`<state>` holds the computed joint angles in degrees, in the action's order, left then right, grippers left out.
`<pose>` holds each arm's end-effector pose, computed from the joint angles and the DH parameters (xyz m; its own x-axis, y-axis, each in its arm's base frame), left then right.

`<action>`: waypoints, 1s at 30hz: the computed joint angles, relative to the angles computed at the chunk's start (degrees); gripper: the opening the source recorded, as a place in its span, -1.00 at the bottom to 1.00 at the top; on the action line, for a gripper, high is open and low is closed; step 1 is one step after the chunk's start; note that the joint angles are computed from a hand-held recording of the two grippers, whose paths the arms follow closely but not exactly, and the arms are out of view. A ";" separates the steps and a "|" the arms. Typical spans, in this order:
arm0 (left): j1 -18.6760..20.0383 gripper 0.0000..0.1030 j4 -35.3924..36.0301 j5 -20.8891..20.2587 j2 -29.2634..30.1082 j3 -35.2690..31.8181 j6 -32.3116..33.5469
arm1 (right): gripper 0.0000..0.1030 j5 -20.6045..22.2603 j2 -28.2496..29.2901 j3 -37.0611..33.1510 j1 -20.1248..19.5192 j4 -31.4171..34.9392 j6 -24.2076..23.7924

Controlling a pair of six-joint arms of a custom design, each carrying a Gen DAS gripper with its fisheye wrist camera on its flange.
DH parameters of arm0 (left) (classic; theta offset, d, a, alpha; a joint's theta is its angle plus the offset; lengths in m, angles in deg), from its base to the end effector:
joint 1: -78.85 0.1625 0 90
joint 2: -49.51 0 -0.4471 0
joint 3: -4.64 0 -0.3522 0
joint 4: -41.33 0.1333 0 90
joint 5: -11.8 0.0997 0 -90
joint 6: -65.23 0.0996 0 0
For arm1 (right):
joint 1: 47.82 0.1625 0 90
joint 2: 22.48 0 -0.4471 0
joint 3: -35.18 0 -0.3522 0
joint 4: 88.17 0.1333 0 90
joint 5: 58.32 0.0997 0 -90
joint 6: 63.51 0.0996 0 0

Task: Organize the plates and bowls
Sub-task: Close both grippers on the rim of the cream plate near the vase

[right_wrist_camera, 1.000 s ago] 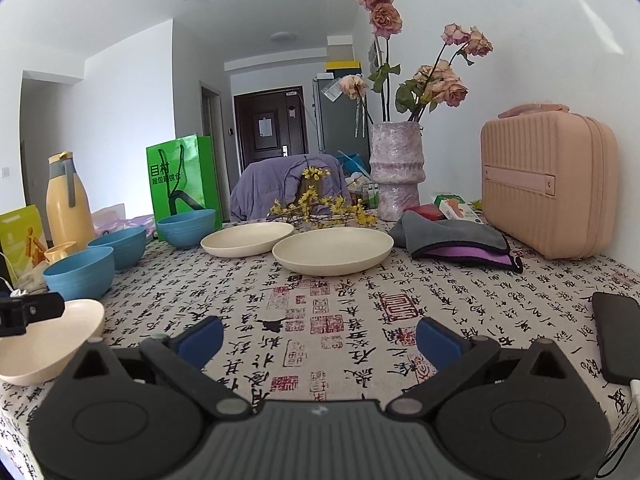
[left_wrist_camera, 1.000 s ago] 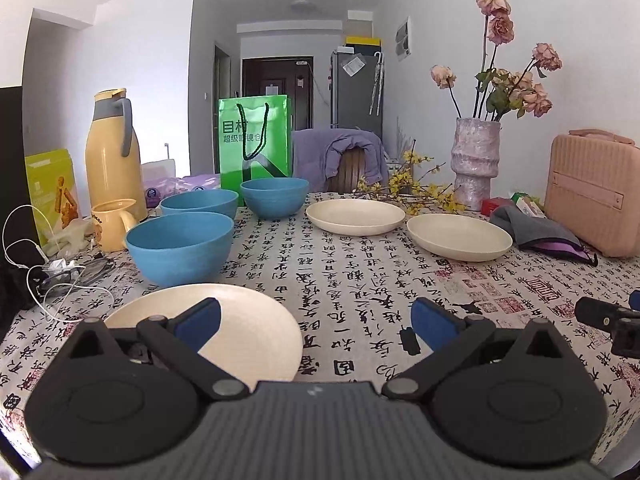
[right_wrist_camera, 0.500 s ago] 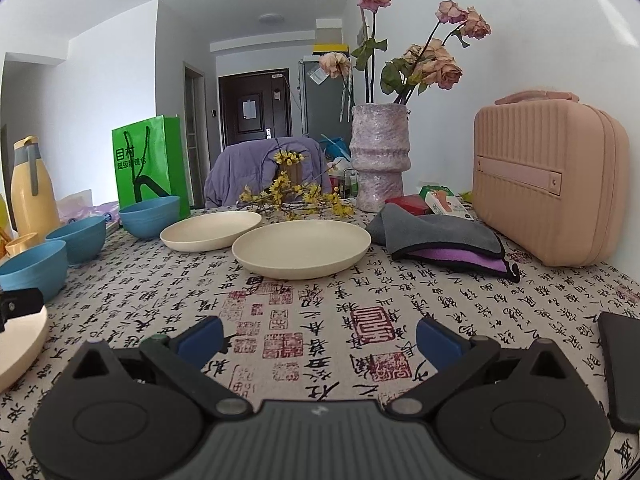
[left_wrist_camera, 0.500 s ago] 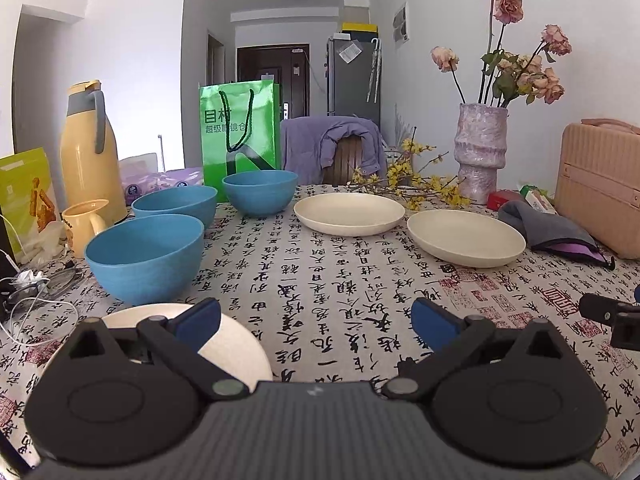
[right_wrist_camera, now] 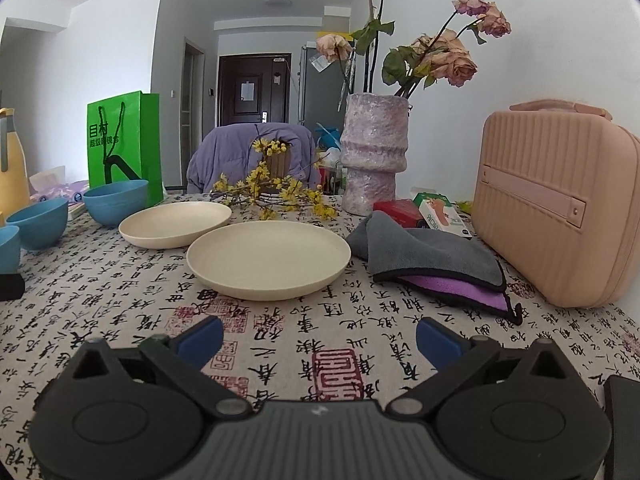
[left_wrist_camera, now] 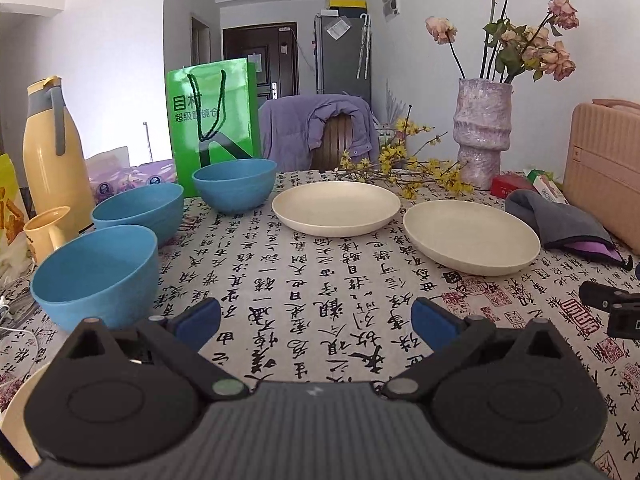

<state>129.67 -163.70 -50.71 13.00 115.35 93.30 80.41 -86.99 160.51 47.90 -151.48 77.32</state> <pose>-0.2328 -0.5694 0.0879 -0.5501 0.5641 -0.6158 0.8351 0.3639 -0.4126 0.1014 -0.4261 0.1618 -0.5696 0.5556 0.6057 -0.4585 0.3969 -0.7952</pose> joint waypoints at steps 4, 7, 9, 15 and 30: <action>0.11 1.00 6.38 -0.90 0.78 -3.52 -0.24 | 1.00 -0.97 -0.03 -3.79 -1.77 5.32 -2.05; 0.14 1.00 10.58 -1.91 1.12 -6.04 -1.07 | 1.00 -2.19 -0.30 -6.68 -2.79 9.49 -3.81; 0.15 1.00 13.98 -2.54 1.43 -8.19 -2.72 | 1.00 -3.21 -0.76 -9.16 -3.79 14.42 -2.57; 0.41 1.00 25.35 -5.52 3.27 -15.66 -8.00 | 0.93 -5.17 -0.75 -17.92 -7.08 31.10 4.33; -0.24 0.61 39.96 -5.88 16.37 -36.41 -12.01 | 0.44 -13.72 2.31 -31.17 -13.40 49.56 17.84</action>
